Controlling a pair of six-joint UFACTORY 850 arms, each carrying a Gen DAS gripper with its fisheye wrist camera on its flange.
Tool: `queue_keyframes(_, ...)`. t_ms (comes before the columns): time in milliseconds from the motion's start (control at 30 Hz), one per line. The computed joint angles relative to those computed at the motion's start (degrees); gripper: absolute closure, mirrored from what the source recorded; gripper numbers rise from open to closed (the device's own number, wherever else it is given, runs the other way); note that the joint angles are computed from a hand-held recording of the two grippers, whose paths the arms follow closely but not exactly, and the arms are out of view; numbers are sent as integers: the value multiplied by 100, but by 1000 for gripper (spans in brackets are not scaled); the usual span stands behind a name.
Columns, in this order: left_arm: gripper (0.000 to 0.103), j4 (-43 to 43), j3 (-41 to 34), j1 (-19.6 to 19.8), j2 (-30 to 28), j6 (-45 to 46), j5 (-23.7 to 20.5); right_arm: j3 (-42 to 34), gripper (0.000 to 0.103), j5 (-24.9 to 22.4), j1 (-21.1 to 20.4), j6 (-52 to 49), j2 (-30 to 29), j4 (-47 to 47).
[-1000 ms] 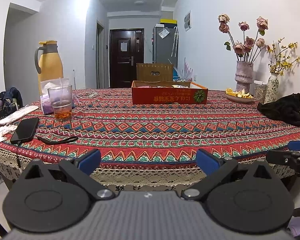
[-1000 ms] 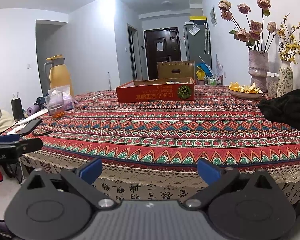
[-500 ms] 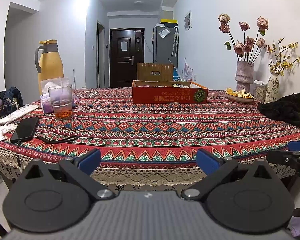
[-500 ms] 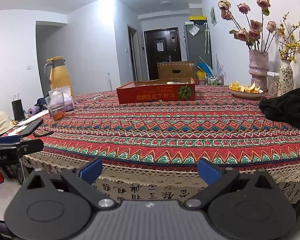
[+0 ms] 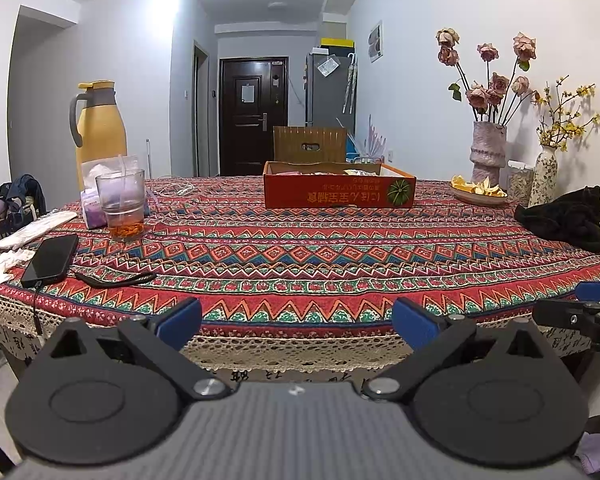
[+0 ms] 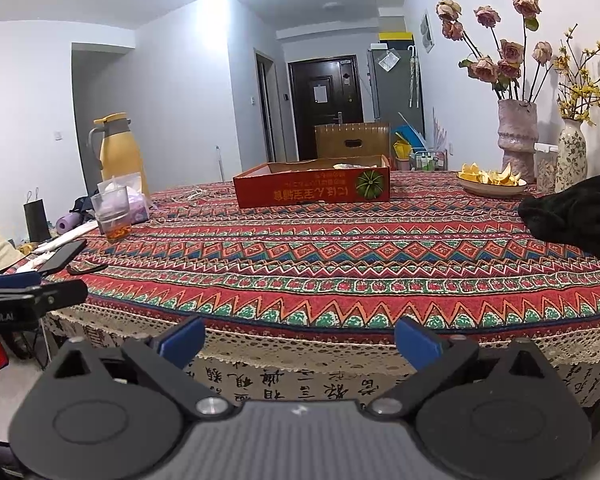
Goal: Organize snacks
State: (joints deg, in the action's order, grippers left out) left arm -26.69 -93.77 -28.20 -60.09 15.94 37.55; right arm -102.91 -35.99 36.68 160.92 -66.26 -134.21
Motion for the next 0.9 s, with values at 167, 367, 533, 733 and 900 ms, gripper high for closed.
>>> queue_keyframes(167, 0, 21, 2, 4, 1, -14, -8, 1, 2, 13, -1, 8, -1, -17)
queue_keyframes(367, 0, 18, 5, 1, 0, -9, 3, 12, 2, 24, -2, 22, 5, -26)
queue_keyframes(533, 0, 15, 3, 0, -1, -7, 1, 20, 2, 31, -4, 29, 10, -40)
queue_keyframes(733, 0, 44, 3, 5, -1, -39, -14, 16, 2, 32, 0, 16, 5, -38)
queue_keyframes(900, 0, 469, 140, 6, 38, -245, 145, 2, 2, 56, -3, 15, -3, -42)
